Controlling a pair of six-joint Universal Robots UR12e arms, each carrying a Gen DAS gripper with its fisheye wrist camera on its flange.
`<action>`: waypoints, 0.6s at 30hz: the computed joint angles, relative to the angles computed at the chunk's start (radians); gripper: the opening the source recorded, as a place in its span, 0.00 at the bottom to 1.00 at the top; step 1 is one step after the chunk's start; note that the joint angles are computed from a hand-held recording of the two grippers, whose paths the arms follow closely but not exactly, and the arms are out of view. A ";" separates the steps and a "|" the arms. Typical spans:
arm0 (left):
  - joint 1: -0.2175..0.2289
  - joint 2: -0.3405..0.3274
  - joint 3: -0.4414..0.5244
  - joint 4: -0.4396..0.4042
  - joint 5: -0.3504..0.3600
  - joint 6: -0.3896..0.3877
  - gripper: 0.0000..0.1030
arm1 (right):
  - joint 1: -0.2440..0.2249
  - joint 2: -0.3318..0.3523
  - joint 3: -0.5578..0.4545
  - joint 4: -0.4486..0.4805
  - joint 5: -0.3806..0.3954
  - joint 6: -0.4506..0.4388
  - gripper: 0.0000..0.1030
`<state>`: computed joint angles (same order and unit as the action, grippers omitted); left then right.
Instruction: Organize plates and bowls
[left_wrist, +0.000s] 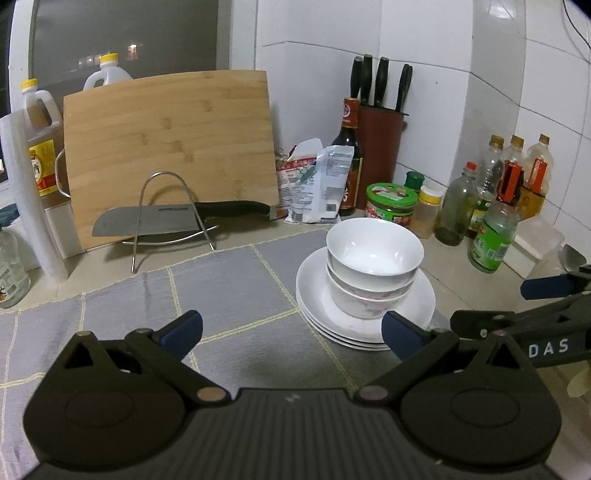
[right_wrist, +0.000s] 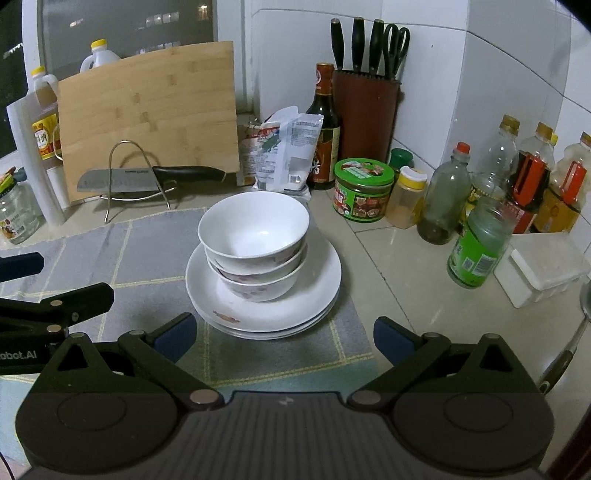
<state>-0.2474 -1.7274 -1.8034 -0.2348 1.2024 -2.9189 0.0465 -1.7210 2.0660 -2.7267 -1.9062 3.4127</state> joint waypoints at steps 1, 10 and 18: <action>0.000 0.001 0.000 0.000 0.000 0.000 0.99 | 0.000 0.000 -0.001 0.002 0.003 0.001 1.00; -0.005 0.004 0.001 0.000 0.025 0.005 0.99 | 0.001 0.002 -0.001 -0.006 0.000 0.006 1.00; -0.008 0.004 0.006 -0.008 0.029 0.008 0.99 | 0.002 0.000 -0.001 -0.004 -0.007 0.012 1.00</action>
